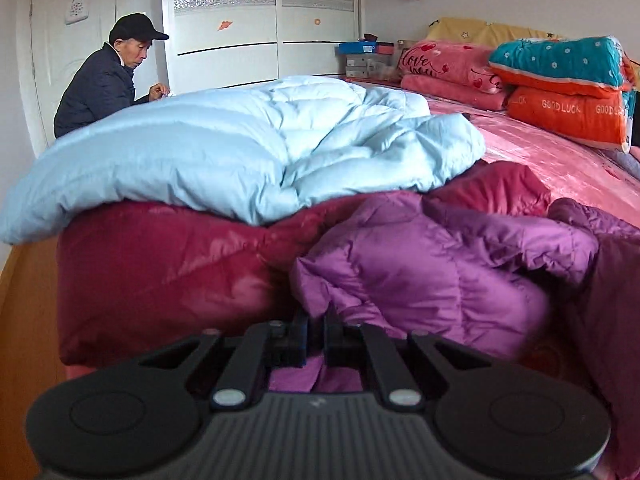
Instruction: Fold large clothes
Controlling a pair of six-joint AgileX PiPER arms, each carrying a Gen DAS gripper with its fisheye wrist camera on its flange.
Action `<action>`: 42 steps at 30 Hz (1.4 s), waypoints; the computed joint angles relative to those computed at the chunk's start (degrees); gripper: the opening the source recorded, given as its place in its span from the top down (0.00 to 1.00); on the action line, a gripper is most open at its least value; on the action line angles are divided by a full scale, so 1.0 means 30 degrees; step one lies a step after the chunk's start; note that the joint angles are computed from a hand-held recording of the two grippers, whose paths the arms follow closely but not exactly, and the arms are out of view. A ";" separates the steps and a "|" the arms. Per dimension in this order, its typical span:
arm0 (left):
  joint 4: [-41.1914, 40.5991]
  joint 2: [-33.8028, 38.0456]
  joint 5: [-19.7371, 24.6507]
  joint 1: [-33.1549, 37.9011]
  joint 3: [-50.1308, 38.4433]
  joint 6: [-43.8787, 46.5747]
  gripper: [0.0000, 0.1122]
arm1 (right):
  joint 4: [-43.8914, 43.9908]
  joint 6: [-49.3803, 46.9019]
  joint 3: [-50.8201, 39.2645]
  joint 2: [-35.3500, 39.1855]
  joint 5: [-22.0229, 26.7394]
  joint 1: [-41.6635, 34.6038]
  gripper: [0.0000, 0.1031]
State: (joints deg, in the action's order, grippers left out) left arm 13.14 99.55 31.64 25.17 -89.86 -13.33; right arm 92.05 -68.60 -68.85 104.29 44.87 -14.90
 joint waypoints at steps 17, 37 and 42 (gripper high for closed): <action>-0.3609 -0.8023 0.0332 -0.0585 0.5255 0.3227 0.61 | -0.3062 0.0432 -0.0443 -0.1414 0.0834 -0.0927 0.00; -1.4336 -0.4807 -0.0736 -0.8562 0.7486 0.3139 0.58 | -0.5916 -0.2269 -0.0262 -0.2792 0.2783 -0.3232 0.00; -1.4780 -0.3511 -0.2607 -0.9054 0.7301 0.2044 0.57 | -0.6760 -0.2782 -0.0984 -0.2342 0.2899 -0.3048 0.00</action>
